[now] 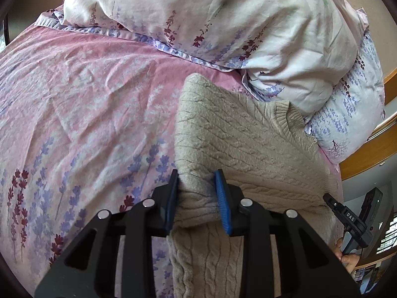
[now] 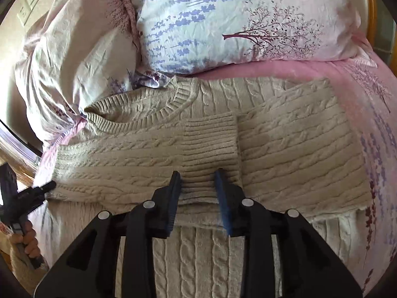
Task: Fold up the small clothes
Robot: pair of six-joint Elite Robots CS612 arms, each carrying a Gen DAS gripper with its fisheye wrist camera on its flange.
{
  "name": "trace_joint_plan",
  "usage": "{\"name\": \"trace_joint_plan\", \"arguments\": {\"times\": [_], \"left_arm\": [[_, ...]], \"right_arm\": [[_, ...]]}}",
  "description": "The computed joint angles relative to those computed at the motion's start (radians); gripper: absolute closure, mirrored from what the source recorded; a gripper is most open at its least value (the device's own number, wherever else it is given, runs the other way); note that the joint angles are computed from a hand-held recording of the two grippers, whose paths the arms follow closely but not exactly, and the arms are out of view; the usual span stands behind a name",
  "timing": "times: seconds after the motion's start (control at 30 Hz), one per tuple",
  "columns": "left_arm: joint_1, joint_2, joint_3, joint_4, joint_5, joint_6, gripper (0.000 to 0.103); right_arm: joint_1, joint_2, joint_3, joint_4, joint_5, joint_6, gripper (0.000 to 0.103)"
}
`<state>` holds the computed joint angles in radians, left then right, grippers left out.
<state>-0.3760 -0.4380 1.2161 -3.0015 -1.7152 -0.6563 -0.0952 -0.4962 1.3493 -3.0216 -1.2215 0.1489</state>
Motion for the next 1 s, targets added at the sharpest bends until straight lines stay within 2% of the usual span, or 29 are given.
{"name": "trace_joint_plan", "arguments": {"times": [0.07, 0.1, 0.13, 0.2, 0.33, 0.37, 0.43, 0.5, 0.57, 0.63, 0.67, 0.8, 0.9, 1.0], "left_arm": [[-0.004, -0.018, 0.032, -0.017, 0.006, 0.014, 0.065], [-0.005, -0.031, 0.062, -0.05, 0.002, 0.027, 0.06], [-0.006, -0.042, 0.086, -0.077, 0.001, 0.039, 0.055], [-0.011, -0.078, 0.16, -0.16, 0.002, 0.079, 0.048], [-0.024, -0.15, 0.315, -0.304, -0.004, 0.171, 0.025], [-0.029, -0.17, 0.356, -0.33, -0.004, 0.206, 0.024], [-0.037, -0.2, 0.428, -0.377, -0.018, 0.254, 0.015], [-0.037, -0.217, 0.493, -0.44, -0.063, 0.271, 0.011], [-0.03, -0.219, 0.544, -0.493, -0.151, 0.249, 0.01], [-0.017, -0.21, 0.585, -0.544, -0.251, 0.206, 0.01], [-0.015, -0.208, 0.609, -0.565, -0.274, 0.189, 0.01], [-0.013, -0.206, 0.656, -0.568, -0.306, 0.182, 0.011], [-0.015, -0.191, 0.639, -0.522, -0.333, 0.19, 0.011], [-0.027, -0.181, 0.611, -0.443, -0.343, 0.209, 0.011]], "right_arm": [[-0.018, -0.012, 0.021, 0.005, 0.069, 0.027, 0.069], [-0.027, -0.021, 0.042, -0.01, 0.103, 0.034, 0.063], [-0.035, -0.03, 0.061, -0.023, 0.135, 0.034, 0.052], [-0.059, -0.057, 0.128, -0.076, 0.203, 0.012, 0.044], [-0.112, -0.113, 0.27, -0.162, 0.34, -0.076, 0.036], [-0.128, -0.131, 0.315, -0.182, 0.369, -0.11, 0.035], [-0.15, -0.155, 0.374, -0.199, 0.403, -0.158, 0.033], [-0.187, -0.184, 0.449, -0.198, 0.465, -0.218, 0.032], [-0.224, -0.2, 0.514, -0.172, 0.536, -0.268, 0.03], [-0.251, -0.212, 0.563, -0.16, 0.557, -0.281, 0.03], [-0.267, -0.218, 0.593, -0.153, 0.562, -0.284, 0.03], [-0.306, -0.22, 0.656, -0.144, 0.559, -0.252, 0.03], [-0.305, -0.194, 0.638, -0.114, 0.563, -0.201, 0.03], [-0.297, -0.161, 0.614, -0.099, 0.616, -0.189, 0.03]]}}
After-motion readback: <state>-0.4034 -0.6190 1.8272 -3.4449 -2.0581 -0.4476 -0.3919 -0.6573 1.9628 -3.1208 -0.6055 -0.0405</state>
